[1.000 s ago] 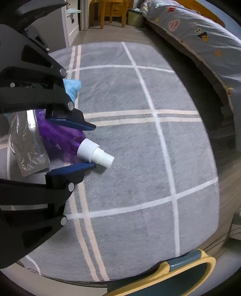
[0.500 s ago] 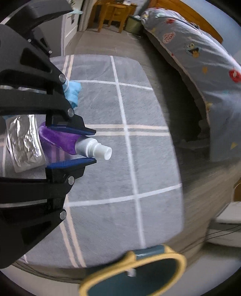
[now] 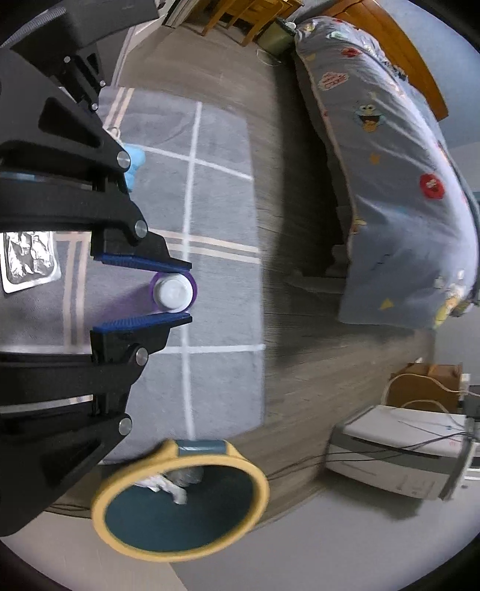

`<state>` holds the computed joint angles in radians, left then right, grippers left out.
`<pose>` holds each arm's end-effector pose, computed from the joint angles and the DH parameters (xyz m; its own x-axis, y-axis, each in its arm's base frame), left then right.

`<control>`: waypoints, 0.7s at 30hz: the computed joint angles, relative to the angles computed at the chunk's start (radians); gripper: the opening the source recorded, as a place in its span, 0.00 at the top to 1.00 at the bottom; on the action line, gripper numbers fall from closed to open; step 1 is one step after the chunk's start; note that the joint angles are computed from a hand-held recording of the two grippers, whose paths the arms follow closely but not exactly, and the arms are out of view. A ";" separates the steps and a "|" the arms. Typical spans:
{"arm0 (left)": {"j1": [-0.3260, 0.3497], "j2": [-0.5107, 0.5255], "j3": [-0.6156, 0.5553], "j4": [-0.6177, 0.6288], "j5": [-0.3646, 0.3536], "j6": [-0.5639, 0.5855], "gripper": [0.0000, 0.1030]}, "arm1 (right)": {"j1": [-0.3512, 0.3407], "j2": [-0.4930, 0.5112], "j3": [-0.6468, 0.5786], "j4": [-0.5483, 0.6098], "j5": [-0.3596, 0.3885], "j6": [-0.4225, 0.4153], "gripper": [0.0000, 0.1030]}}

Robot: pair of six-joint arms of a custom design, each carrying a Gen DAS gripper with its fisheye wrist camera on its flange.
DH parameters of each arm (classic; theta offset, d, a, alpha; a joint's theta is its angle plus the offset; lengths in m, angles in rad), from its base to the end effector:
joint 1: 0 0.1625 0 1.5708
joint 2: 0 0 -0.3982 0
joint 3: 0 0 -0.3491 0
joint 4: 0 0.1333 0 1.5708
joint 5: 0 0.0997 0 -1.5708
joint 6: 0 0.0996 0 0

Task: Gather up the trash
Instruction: 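Carry the mask and spray bottle over the bin and release both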

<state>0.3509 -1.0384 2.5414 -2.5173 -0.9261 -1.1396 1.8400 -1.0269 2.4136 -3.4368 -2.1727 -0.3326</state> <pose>-0.1856 -0.2736 0.0370 -0.7146 0.0942 -0.6931 0.3545 0.9030 -0.2428 0.1795 -0.3616 0.1332 -0.7396 -0.2486 0.6254 -0.5052 0.8191 -0.2718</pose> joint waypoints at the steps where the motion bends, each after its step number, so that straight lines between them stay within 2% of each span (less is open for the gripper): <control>1: -0.008 -0.003 -0.003 0.009 0.006 0.001 0.87 | 0.007 -0.007 0.000 -0.007 -0.004 -0.011 0.79; 4: -0.022 -0.011 -0.013 0.029 0.024 0.003 0.87 | 0.021 -0.041 -0.010 -0.018 -0.004 -0.048 0.79; 14: -0.055 -0.003 -0.095 0.065 0.104 0.039 0.87 | -0.035 -0.256 -0.041 0.126 0.080 -0.059 0.79; 21: -0.042 0.096 -0.198 -0.038 0.132 0.161 0.87 | -0.125 -0.401 -0.070 0.180 0.100 -0.101 0.79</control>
